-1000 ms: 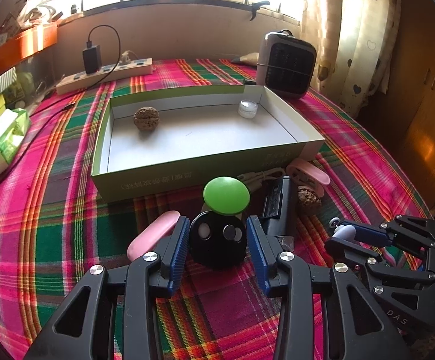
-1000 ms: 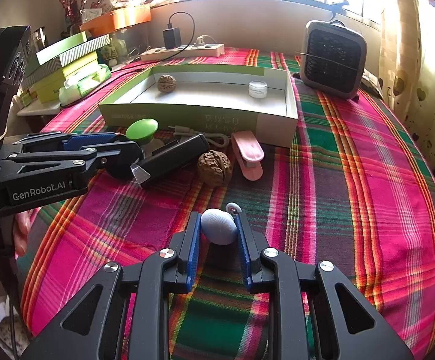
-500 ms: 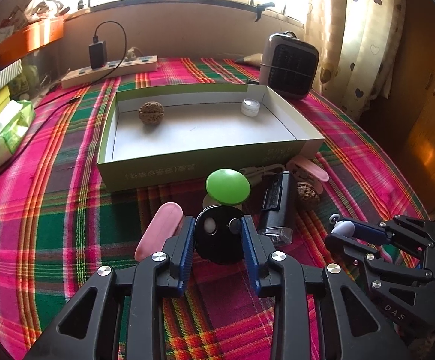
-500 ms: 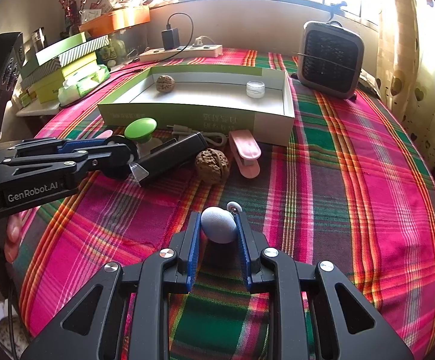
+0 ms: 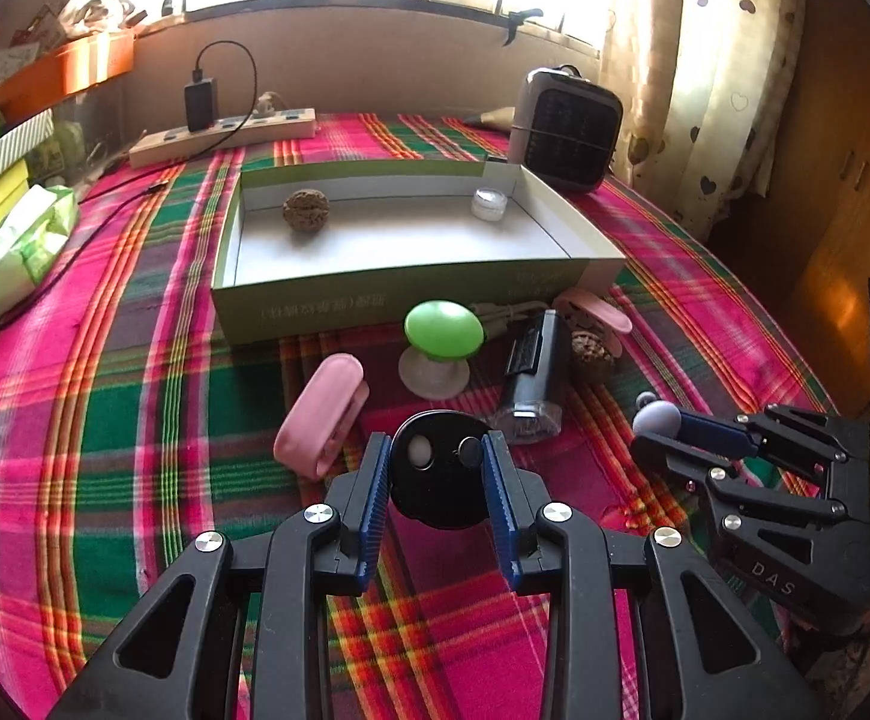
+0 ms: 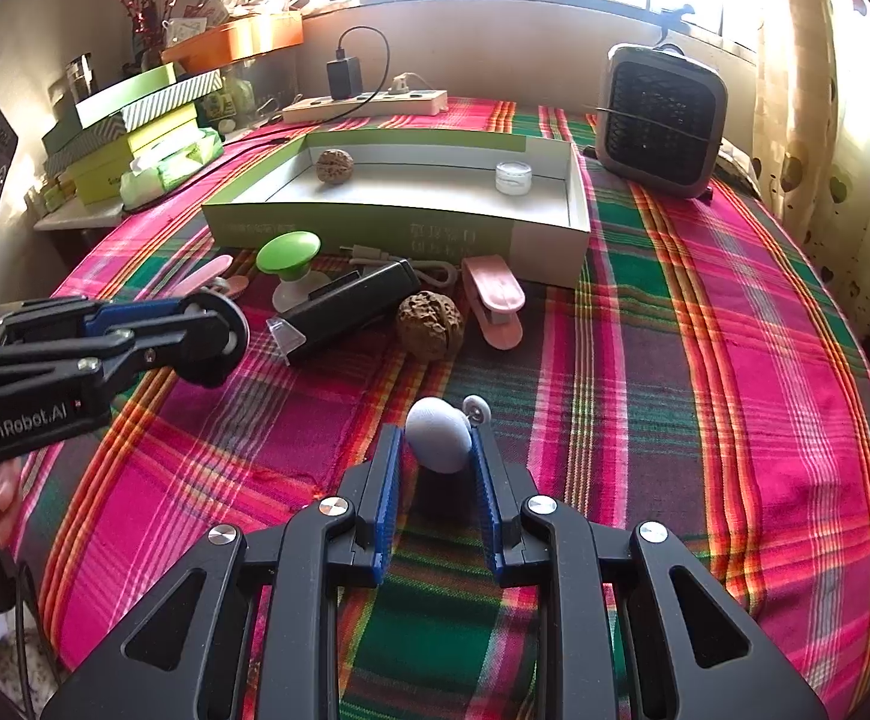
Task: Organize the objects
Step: 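Lift the white knob with the right tool while the left lifts the black disc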
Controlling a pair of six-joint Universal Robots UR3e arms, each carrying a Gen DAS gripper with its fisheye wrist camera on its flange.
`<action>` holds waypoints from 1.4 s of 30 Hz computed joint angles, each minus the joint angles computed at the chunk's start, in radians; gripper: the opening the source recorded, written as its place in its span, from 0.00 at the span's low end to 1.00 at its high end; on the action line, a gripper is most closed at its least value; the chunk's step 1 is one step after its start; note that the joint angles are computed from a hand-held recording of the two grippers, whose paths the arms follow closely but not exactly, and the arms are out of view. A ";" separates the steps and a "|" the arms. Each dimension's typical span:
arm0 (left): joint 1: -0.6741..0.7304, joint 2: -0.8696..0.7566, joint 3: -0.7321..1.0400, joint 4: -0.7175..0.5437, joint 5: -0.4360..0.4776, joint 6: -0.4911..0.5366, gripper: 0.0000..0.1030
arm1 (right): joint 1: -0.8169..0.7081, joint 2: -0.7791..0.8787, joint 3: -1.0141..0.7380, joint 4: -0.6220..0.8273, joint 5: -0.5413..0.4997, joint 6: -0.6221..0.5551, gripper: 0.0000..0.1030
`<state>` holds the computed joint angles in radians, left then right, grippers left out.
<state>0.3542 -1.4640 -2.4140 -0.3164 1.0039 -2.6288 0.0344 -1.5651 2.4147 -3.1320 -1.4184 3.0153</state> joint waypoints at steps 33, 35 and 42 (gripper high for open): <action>-0.053 -0.086 0.047 0.011 0.015 -0.052 0.28 | 0.009 0.023 -0.012 -0.016 -0.019 0.013 0.36; -0.055 -0.088 0.043 0.021 0.018 -0.054 0.27 | 0.013 0.025 -0.013 -0.018 -0.024 0.015 0.36; -0.054 -0.088 0.037 0.033 0.020 -0.056 0.24 | 0.013 0.025 -0.010 -0.025 -0.034 0.023 0.28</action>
<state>0.3003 -1.5518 -2.3767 -0.2838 1.0237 -2.6843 0.0476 -1.5399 2.4051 -3.1567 -1.4525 3.0386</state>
